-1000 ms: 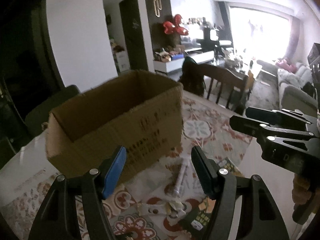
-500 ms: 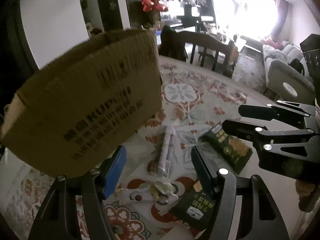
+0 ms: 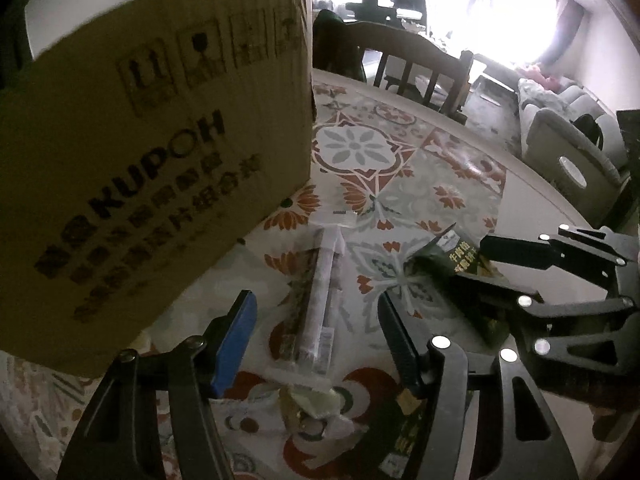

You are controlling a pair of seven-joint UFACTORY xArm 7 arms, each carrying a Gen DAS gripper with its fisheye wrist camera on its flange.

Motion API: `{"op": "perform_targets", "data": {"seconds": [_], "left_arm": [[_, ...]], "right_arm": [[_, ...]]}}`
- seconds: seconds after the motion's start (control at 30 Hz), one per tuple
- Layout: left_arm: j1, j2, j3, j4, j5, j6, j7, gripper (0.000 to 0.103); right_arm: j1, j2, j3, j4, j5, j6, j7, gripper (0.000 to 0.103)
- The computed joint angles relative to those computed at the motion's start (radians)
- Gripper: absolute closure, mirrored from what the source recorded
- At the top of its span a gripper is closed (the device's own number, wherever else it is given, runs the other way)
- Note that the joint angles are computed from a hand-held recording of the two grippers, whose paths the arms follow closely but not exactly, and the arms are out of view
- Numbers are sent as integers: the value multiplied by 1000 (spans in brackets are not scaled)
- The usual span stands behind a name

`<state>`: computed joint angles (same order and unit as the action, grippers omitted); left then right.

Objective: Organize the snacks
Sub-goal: 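Move left tool to the clear-wrapped stick while right tool approaches the green cracker pack, then close left tool on the clear-wrapped stick while right tool grasps the green cracker pack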

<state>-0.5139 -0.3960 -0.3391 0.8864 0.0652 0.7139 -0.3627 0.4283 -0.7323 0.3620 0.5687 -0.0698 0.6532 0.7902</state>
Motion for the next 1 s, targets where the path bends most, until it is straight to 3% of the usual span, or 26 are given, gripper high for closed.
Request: {"op": "perform_targets", "data": {"seconds": [0.27,0.33,0.43,0.63,0.73,0.77,1.0], "left_arm": [[-1,33,-2,21,2,-3,-12,43],[-3,36,1,22,-1,-1,-12,43],[-4,40,0,25,2,6,-15,45],[0,60,-2,34,14,8,-34,55],[-1,58,-3,34,21,8,-42,69],[-3,57,-1,33,19,8,-40,75],[1,39,-15,26,40,7,-81,80]], "right_arm": [[-22,-5,12,5,-23,19,20,57],[-12,3,0,2,-13,17,12,48],[-3,6,-5,-2,-5,9,7,47],[-16,16,13,1,-27,18,15,47],[-25,15,23,-1,-47,16,23,48],[-28,11,27,-4,-53,12,29,56],[-19,4,12,-19,-53,-15,29,59]]}}
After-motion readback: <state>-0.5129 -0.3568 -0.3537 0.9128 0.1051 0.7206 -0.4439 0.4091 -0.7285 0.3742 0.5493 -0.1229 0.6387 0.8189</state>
